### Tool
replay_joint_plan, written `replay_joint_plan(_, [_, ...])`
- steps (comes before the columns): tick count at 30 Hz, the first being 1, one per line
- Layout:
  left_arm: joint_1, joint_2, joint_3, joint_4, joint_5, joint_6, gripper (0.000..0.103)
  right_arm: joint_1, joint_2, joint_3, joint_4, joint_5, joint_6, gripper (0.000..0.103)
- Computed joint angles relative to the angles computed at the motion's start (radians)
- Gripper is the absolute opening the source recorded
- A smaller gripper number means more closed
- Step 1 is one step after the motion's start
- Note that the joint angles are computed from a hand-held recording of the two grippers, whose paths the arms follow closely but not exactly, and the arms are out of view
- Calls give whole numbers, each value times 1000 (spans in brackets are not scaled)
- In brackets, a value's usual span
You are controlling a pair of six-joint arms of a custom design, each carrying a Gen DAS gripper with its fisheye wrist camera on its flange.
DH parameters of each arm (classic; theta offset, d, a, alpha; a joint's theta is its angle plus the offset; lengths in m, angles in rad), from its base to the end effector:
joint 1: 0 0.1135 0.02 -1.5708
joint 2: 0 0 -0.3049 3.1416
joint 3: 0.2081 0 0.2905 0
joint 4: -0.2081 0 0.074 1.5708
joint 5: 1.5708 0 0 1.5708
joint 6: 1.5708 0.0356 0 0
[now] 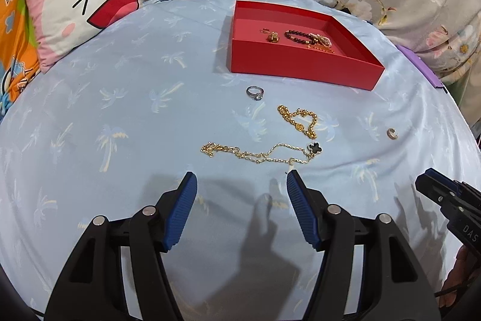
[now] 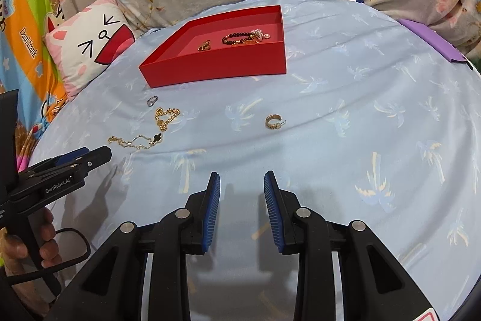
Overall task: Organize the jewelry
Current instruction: 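Withdraw both grippers from the red box toward the remaining jewelry, then grasp the clover-pendant gold chain with the left gripper while the right gripper grasps the gold hoop earring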
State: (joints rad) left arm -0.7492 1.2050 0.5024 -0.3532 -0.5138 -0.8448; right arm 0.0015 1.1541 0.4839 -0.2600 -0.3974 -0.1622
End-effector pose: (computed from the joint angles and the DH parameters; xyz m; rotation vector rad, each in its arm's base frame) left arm 0.1718 -0.1359 0.1690 -0.2834 2.4144 -0.0116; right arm 0.2205 0.0141 0.1772 -0.3623 2.4208 0.4252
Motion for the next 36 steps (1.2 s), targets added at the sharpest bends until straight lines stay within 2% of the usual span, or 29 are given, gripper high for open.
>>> replay_joint_plan(8, [71,-90,-43,-50,-22,2,60,-11,2,1,1,-6,-3,30])
replay_joint_plan(15, [118,-10,-23,49,34,77,60,-14,24,11,9,-11,1,30])
replay_joint_plan(20, [161,91,-7,141,87,130,47,-26,30,21,9,-14,-2,30])
replay_joint_plan(23, [149,120,2,154,50,141,43,-34,36,27,12,-16,-3,30])
replay_joint_plan(26, [144,138,11,158,32,147,29,-32,46,29,18,-16,1,30])
replay_joint_plan(28, [145,141,12,167,38,154,14,-32,55,31,21,-19,4,30])
replay_joint_plan(30, [144,142,11,178,50,163,4,-30,59,32,22,-18,5,30])
replay_joint_plan(36, [119,133,11,184,68,153,4,-32,63,35,24,-16,4,30])
